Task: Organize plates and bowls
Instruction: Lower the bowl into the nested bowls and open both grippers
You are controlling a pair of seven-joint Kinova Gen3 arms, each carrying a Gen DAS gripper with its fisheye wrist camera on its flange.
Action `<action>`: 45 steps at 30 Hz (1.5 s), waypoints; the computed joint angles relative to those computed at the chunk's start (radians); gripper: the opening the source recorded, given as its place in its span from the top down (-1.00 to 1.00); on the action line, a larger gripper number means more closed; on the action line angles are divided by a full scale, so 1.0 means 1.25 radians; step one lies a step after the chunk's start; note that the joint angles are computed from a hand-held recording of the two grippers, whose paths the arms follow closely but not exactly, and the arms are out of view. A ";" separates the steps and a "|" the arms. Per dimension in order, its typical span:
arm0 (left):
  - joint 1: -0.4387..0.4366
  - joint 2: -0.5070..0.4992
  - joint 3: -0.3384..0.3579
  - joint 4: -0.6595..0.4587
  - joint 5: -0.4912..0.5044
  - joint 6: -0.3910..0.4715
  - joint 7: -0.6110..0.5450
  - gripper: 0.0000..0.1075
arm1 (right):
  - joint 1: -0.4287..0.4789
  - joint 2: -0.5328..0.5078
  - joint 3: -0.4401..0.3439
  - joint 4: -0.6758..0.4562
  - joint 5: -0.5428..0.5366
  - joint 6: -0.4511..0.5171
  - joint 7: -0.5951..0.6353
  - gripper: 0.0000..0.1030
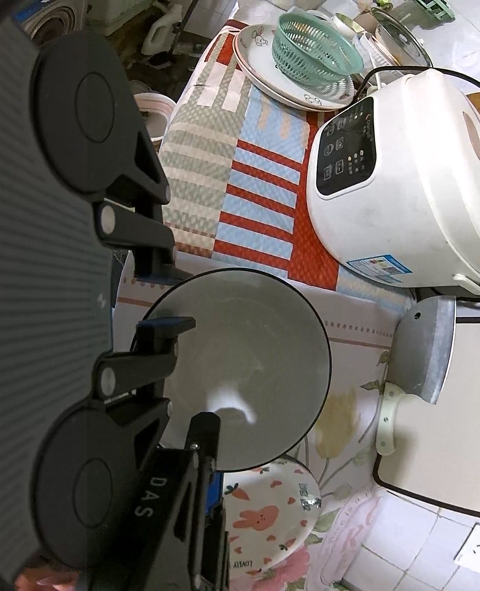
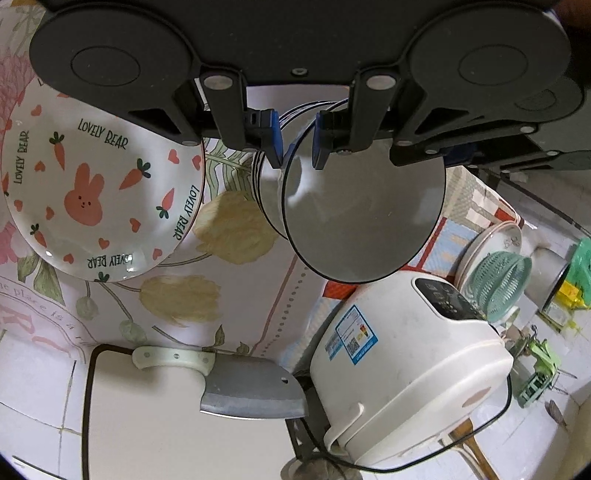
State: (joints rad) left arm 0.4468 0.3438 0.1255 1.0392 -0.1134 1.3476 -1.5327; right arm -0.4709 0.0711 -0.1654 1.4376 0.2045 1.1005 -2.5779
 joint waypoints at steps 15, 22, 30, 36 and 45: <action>-0.030 0.004 0.006 0.019 0.044 -0.019 -0.044 0.70 | -0.018 0.012 -0.005 -0.007 0.035 0.022 0.026 0.48; -0.034 0.006 0.006 0.024 0.048 -0.031 -0.061 0.67 | -0.038 0.020 -0.007 -0.010 0.079 0.033 0.040 0.46; -0.034 -0.016 0.005 0.068 0.047 -0.079 -0.055 0.65 | -0.047 0.012 -0.008 0.009 0.105 0.016 0.050 0.38; -0.051 -0.042 0.009 0.097 0.071 -0.100 -0.044 0.64 | -0.049 -0.026 -0.020 0.045 0.129 -0.021 0.028 0.37; -0.066 -0.129 0.022 0.178 0.083 -0.150 -0.056 0.60 | 0.007 -0.179 -0.080 0.171 0.146 -0.162 0.036 0.37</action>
State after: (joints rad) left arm 0.3643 0.1823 0.1530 1.2616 -0.0091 1.1603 -1.6030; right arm -0.4622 -0.1525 -0.2658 1.6517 0.3870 0.8975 -2.5327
